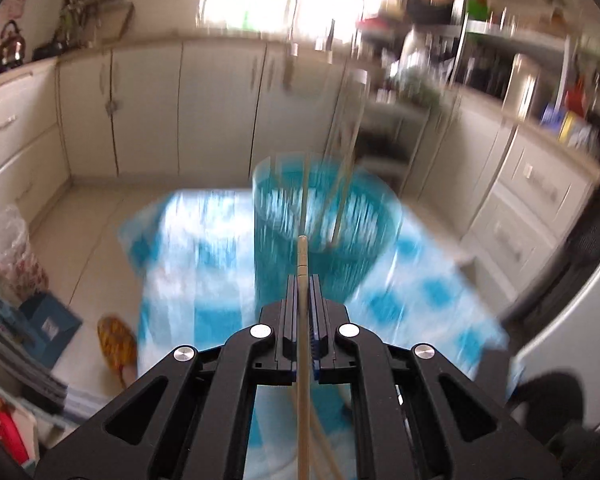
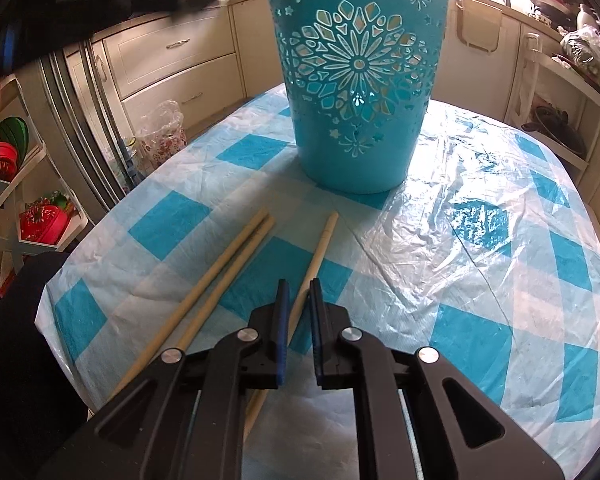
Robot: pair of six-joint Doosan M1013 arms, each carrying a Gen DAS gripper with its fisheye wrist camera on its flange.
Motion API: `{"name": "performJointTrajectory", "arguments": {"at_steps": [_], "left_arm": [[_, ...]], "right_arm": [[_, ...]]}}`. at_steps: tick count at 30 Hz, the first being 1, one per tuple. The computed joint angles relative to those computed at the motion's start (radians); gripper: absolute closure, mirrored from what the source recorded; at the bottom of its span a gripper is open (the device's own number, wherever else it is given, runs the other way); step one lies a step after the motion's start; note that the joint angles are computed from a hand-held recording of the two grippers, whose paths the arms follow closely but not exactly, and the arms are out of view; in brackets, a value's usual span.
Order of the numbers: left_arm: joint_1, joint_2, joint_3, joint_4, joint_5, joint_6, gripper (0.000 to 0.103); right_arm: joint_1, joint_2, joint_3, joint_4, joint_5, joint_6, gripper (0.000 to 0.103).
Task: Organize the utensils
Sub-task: 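Lift the left tool's stick over the teal basket and open the left tool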
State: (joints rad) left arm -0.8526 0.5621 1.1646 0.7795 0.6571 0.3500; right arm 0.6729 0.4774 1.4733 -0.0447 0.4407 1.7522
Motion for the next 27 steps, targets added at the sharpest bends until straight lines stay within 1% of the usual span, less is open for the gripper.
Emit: {"name": "performJointTrajectory", "arguments": {"at_steps": [2,4,7,8,9,11,14,18,20,23,27], "left_arm": [[0.001,-0.008,-0.014,0.098,-0.02,-0.081,0.098],[0.003,-0.004,-0.035,0.169,-0.028,-0.135,0.098],[0.003,0.015,-0.087,0.292,-0.02,-0.222,0.098],[0.002,0.025,-0.106,0.362,-0.012,-0.278,0.098],[0.001,0.03,-0.119,0.401,-0.003,-0.308,0.098],[-0.003,0.049,-0.151,0.528,0.031,-0.411,0.098],[0.001,0.085,-0.207,0.62,0.068,-0.49,0.098],[0.01,0.146,-0.295,0.642,0.113,-0.504,0.098],[0.016,0.177,-0.339,0.613,0.125,-0.479,0.098],[0.026,0.201,-0.361,0.567,0.125,-0.454,0.098],[0.03,0.211,-0.348,0.561,0.129,-0.464,0.098]], "right_arm": [[-0.001,0.0,0.0,0.004,0.0,-0.002,0.092],[-0.002,-0.001,0.001,0.012,-0.002,-0.006,0.092],[-0.004,-0.002,0.003,0.022,-0.005,-0.014,0.092],[-0.004,-0.002,0.003,0.025,-0.006,-0.017,0.092],[-0.004,-0.002,0.004,0.028,-0.007,-0.018,0.092],[-0.005,-0.003,0.006,0.035,-0.011,-0.023,0.092],[-0.007,-0.004,0.009,0.05,-0.015,-0.036,0.092],[-0.008,-0.005,0.011,0.07,-0.02,-0.054,0.092],[-0.01,-0.005,0.011,0.085,-0.021,-0.068,0.092],[-0.013,-0.003,0.01,0.112,-0.022,-0.094,0.092],[-0.017,-0.001,0.004,0.146,-0.014,-0.119,0.092]]}}
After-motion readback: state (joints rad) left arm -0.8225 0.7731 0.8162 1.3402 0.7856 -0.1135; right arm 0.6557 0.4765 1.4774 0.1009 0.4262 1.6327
